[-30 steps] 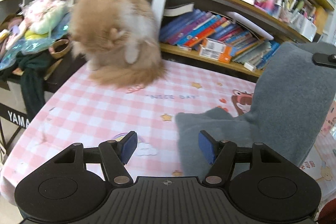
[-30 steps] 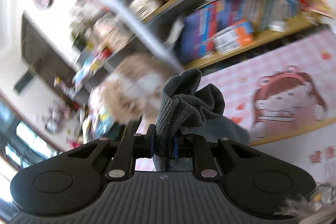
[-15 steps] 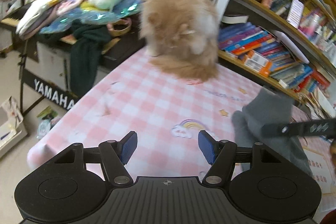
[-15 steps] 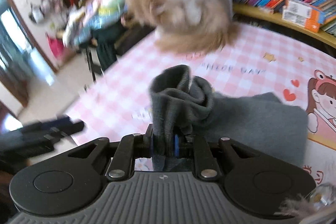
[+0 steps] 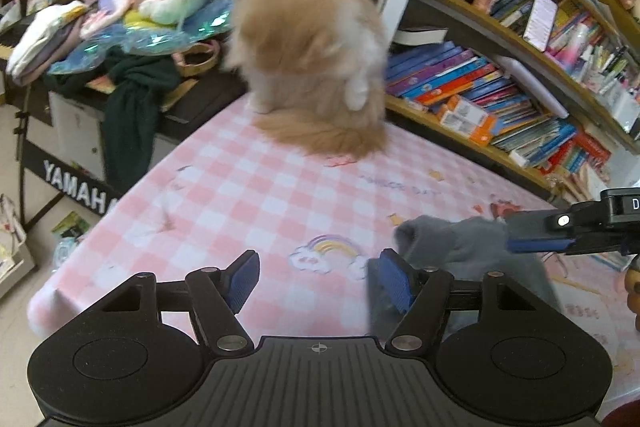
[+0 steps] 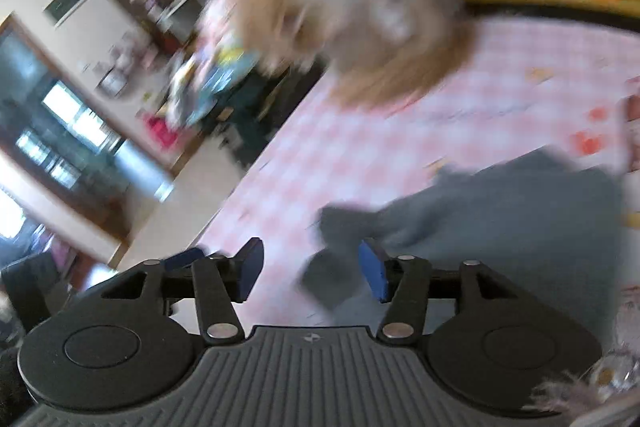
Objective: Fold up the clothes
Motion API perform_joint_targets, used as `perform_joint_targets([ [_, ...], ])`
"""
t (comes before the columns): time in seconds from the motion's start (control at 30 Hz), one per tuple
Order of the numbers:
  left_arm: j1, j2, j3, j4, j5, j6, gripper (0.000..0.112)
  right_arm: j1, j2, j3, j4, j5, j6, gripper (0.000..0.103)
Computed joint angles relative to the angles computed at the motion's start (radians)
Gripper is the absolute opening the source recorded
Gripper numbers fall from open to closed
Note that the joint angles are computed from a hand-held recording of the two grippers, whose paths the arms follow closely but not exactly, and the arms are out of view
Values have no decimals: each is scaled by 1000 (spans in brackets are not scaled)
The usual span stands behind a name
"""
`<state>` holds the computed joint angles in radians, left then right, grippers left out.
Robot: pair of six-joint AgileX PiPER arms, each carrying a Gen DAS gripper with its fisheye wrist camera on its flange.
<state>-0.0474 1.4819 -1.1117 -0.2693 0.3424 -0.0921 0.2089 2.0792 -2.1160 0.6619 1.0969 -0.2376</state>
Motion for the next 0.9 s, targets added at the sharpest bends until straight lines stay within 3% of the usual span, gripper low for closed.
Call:
perform_joint_targets([
  [0.2,-27,73,-102,-236,17,155,73,-81,-139,258,-242,-223,18,59],
  [0.3,-55,122,-162,-238,53,150,75,-120,-174,372,-292,-268,8,60],
  [0.47,-92,196,-229,-276,102,160,75,-184,-203,497,-179,-278,-44,60],
  [0.57,-101,241,-260,-202,144,17,75,-188,-215,534,-116,-285,-83,60],
  [0.7,-79,245,-222,-227,138,-70,75,-170,-213,531,-94,-276,-96,62],
  [0.83,-40,248,-175,-393,123,-12,72,-142,-199,516,-139,-264,-66,62],
  [0.9,-21,264,-159,-570,131,108,67,-136,-196,520,-146,-263,-55,62],
])
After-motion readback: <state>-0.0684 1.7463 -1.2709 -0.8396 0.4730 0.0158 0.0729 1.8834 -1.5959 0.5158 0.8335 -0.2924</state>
